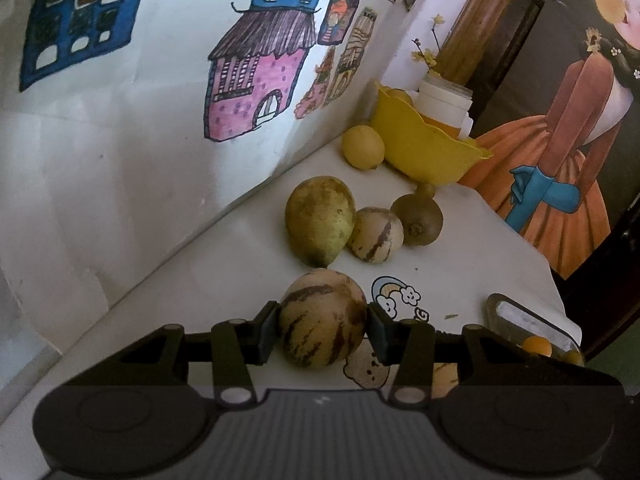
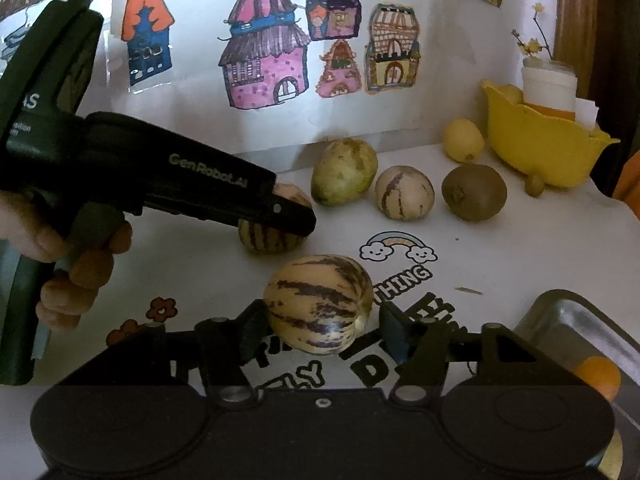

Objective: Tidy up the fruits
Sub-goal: 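Carry both pepino melons over the metal tray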

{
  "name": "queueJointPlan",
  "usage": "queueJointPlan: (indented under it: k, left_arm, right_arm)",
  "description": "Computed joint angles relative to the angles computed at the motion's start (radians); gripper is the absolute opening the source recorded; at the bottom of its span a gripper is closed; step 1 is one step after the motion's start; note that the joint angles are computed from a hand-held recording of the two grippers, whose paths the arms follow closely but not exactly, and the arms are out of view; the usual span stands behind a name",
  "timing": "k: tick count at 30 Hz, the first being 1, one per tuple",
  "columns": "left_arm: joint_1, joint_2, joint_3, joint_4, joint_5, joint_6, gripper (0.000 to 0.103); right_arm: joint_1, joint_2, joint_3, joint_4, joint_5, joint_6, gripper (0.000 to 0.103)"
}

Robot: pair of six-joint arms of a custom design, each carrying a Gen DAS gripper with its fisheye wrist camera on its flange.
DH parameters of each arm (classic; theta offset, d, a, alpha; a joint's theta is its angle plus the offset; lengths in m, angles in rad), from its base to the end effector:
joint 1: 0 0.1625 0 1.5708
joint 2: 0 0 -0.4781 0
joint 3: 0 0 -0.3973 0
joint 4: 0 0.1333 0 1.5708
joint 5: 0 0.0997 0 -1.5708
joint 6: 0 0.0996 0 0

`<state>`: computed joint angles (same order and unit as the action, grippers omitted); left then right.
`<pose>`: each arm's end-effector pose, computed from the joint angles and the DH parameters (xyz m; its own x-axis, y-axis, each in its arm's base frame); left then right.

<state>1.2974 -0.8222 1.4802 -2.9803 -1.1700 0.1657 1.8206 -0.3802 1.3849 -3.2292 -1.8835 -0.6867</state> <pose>-0.0435 -0.7929 0.2709 -0.9128 0.1083 -0.3938 0.3527 0.6952 -0.6264 0.2957 -0.7438 -0.0100 -0.6243 -0.5294 0.5744 -0.7656 0.5607 -0.3155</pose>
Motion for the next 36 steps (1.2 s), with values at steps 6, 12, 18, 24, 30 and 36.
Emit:
queueJointPlan:
  k: [6,12,18,24,30,36]
  left_arm:
    - [-0.001,0.001,0.001,-0.007,0.002,-0.002,0.05]
    - [0.002,-0.003,0.015,-0.028,-0.007,-0.02,0.05]
    - [-0.006,-0.014,0.043,-0.073,-0.006,-0.014,0.05]
    - [-0.03,-0.028,0.079,-0.122,0.002,0.005,0.05]
    - [-0.067,-0.047,0.121,-0.146,0.015,0.016,0.05]
    - [-0.105,-0.066,0.174,-0.17,0.013,0.013,0.05]
  right_arm:
    - [-0.003,0.003,0.005,-0.022,0.019,-0.024,0.057]
    - [-0.006,0.005,0.021,-0.065,0.031,-0.041,0.056]
    - [-0.004,-0.015,0.058,-0.107,0.045,-0.043,0.056]
    - [0.008,-0.061,0.119,-0.165,0.053,-0.01,0.056]
    - [0.018,-0.124,0.217,-0.251,0.035,0.02,0.056]
    - [0.013,-0.197,0.326,-0.351,-0.009,0.031,0.056]
